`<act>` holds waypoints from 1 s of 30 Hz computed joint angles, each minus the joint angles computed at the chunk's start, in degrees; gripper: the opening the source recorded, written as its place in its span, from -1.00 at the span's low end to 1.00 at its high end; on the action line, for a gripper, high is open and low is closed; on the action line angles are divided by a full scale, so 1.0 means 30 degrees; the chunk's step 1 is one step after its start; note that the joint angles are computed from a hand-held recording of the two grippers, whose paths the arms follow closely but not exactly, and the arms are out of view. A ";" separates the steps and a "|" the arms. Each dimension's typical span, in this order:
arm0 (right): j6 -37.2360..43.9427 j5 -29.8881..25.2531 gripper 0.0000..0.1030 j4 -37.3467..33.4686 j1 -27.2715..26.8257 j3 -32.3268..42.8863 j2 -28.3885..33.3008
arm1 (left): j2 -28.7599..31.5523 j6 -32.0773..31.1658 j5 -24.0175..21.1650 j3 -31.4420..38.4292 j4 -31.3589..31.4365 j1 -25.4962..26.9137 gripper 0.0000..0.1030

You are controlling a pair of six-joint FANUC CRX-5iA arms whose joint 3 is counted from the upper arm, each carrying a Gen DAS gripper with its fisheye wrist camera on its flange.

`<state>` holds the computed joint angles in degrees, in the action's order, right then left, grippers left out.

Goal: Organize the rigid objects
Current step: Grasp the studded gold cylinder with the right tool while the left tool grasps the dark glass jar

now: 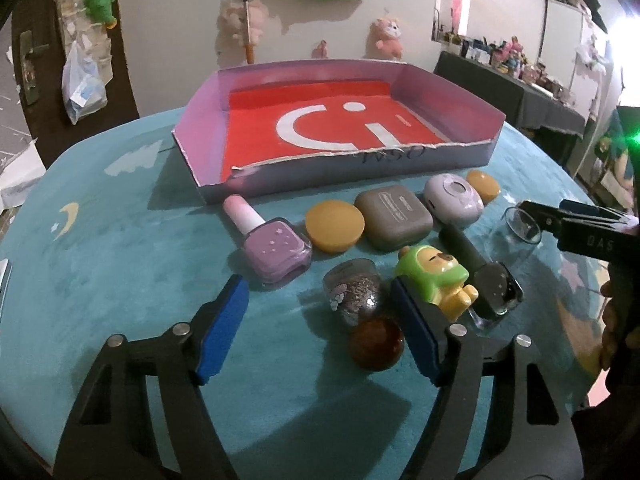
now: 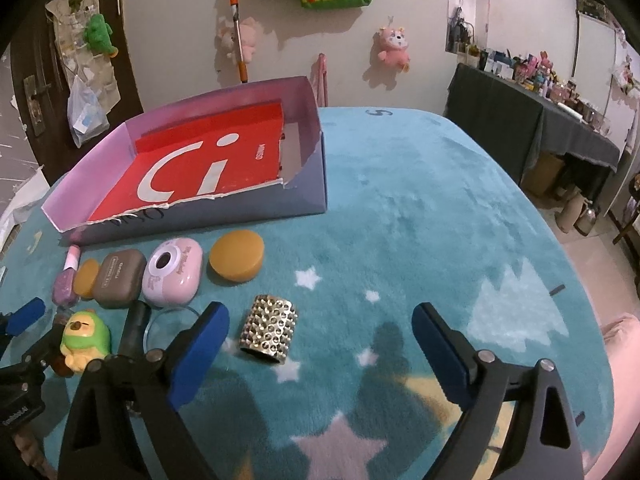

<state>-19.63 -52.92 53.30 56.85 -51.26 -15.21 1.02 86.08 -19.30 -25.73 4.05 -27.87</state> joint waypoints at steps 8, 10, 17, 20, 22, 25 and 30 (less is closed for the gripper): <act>0.0197 0.1214 0.82 -0.0223 -0.0483 -0.0448 -0.0707 | 0.0552 -0.0467 -0.0806 0.0287 0.0706 0.0030 0.40; 0.0416 0.1284 0.82 -0.0320 -0.0488 -0.0471 -0.0764 | 0.0710 -0.0292 -0.0945 0.0359 0.0768 0.0049 0.40; 0.1194 0.2332 0.43 -0.0567 -0.0785 -0.0687 -0.1035 | 0.0897 -0.1175 -0.0403 0.0161 0.1912 -0.0003 0.16; 0.1150 0.2714 0.25 -0.0241 -0.0852 -0.0840 -0.1100 | 0.0932 -0.2146 0.0057 -0.0138 0.2911 -0.0025 -0.22; 0.1238 0.2934 0.08 -0.0041 -0.0872 -0.0900 -0.1120 | 0.0952 -0.2687 0.0224 -0.0271 0.3475 -0.0050 -0.38; 0.1453 0.3600 -0.46 0.0333 -0.1004 -0.1045 -0.1185 | 0.0774 -0.4268 0.0573 -0.0932 0.5390 0.0015 -0.38; -0.0298 0.1653 -0.47 0.2438 0.0175 -0.1423 -0.1310 | 0.0146 -0.6110 0.1307 -0.1942 0.7536 -0.0024 -0.39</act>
<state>-20.53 -47.96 60.62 57.37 -55.52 -19.14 1.45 67.75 -15.38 -31.56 26.66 -27.94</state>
